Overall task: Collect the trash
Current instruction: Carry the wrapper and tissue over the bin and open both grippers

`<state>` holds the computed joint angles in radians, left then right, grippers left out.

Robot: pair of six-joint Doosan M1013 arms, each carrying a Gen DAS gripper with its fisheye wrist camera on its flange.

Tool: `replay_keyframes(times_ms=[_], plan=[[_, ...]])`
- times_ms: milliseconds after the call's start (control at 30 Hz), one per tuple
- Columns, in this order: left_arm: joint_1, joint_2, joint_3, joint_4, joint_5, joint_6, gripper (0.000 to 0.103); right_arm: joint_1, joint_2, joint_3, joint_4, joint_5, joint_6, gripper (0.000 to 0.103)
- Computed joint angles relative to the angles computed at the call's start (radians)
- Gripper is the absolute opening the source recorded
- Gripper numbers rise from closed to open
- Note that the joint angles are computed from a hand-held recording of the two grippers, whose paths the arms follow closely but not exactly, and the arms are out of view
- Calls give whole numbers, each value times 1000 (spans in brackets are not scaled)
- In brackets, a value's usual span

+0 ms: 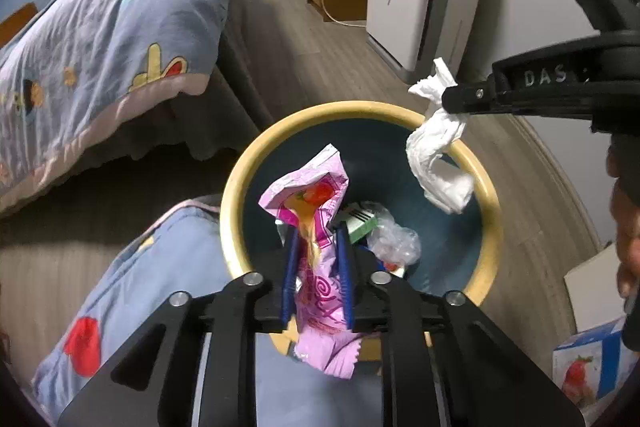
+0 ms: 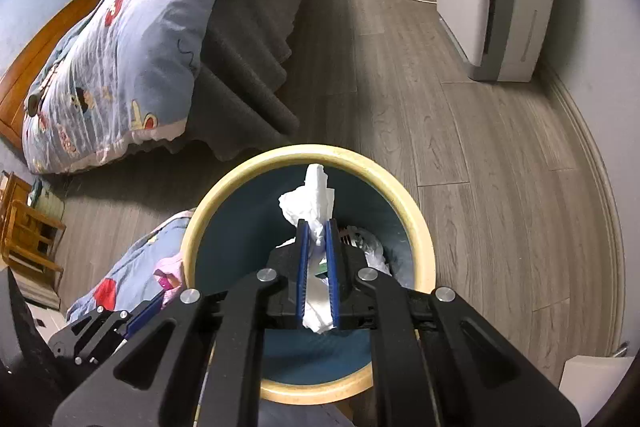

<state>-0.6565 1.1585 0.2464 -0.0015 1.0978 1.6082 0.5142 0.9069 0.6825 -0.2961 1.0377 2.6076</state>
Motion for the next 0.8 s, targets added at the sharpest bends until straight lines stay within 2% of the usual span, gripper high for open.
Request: replay_keyframes(times_ms=[67, 133, 300, 400, 500, 533, 567, 633, 700, 800], plan=[[-1, -14, 31, -5, -31, 1, 30, -1, 0, 1, -4, 0, 15, 11], [2, -20, 43, -14, -42, -4, 46, 0, -3, 5, -16, 2, 36, 25], [5, -58, 114, -13, -90, -20, 58, -1, -13, 22, -29, -25, 78, 33], [5, -79, 155, -2, -113, -32, 63, 1, -14, 21, -37, -28, 84, 52], [3, -107, 205, 17, -142, -47, 68, 4, -20, 24, -45, -38, 92, 62], [2, -113, 214, 24, -148, -51, 71, 6, -24, 29, -51, -43, 100, 72], [1, -124, 232, 34, -158, -59, 73, 8, -30, 35, -61, -51, 115, 78], [-1, -151, 275, 52, -185, -77, 83, 12, -38, 42, -78, -64, 140, 92], [-3, -180, 321, 60, -214, -88, 84, 17, -47, 45, -86, -71, 156, 97], [-5, -218, 375, 78, -238, -95, 86, 26, -50, 28, -98, -51, 154, 97]])
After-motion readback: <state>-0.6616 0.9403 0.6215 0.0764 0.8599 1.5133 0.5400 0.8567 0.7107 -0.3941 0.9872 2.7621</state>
